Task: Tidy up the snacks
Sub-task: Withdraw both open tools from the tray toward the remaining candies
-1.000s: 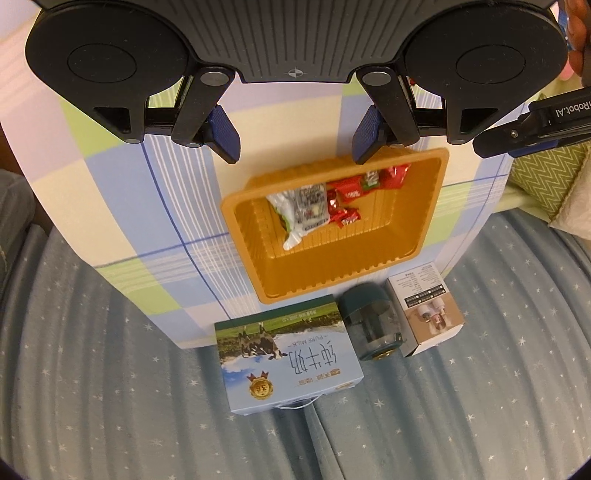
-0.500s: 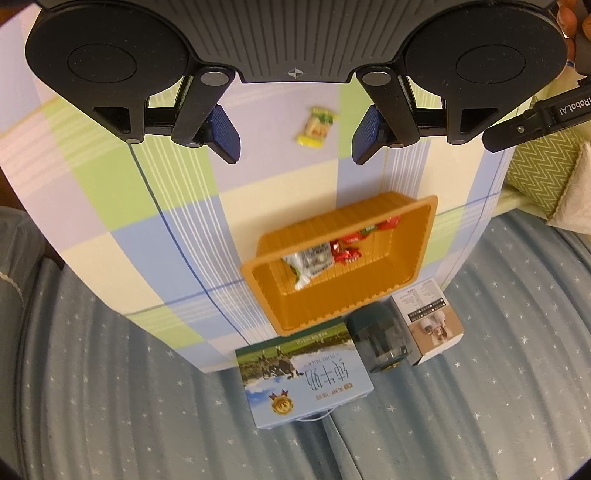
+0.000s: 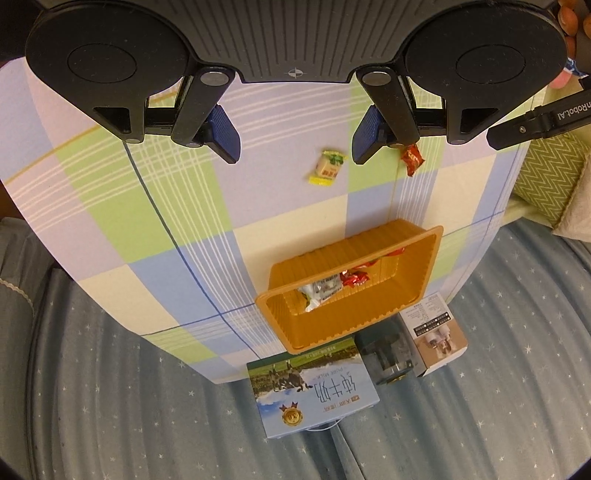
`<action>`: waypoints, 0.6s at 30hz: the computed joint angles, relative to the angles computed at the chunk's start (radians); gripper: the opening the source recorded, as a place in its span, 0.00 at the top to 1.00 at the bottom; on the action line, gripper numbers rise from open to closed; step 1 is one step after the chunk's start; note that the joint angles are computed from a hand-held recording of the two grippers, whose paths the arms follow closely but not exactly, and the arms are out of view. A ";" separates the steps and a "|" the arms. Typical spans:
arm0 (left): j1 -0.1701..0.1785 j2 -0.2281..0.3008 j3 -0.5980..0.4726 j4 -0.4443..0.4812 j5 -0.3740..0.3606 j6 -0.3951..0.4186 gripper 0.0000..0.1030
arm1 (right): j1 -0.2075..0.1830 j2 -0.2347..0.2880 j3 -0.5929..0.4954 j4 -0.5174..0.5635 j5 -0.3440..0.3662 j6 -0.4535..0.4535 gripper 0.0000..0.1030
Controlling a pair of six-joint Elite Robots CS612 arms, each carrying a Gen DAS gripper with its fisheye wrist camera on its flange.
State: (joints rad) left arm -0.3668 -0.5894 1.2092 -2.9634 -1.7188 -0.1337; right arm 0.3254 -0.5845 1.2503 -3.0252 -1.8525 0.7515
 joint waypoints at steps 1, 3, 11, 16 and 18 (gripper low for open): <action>0.000 0.000 0.000 0.001 -0.001 0.001 0.21 | 0.000 0.001 -0.001 0.003 0.001 0.002 0.35; 0.000 0.000 0.001 0.004 -0.003 0.004 0.21 | 0.000 0.002 0.000 0.005 0.003 0.006 0.35; -0.003 0.006 -0.004 0.018 -0.001 0.005 0.19 | -0.004 0.004 0.003 0.011 0.010 0.011 0.35; -0.002 0.015 -0.015 0.030 0.000 0.002 0.18 | -0.005 0.017 -0.015 0.030 0.017 0.001 0.35; -0.001 0.020 -0.021 0.039 0.001 -0.001 0.18 | -0.006 0.025 -0.026 0.038 0.022 -0.001 0.35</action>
State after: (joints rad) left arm -0.3677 -0.5695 1.1883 -2.9248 -1.7179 -0.1352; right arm 0.3198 -0.5591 1.2241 -2.9873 -1.8301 0.7504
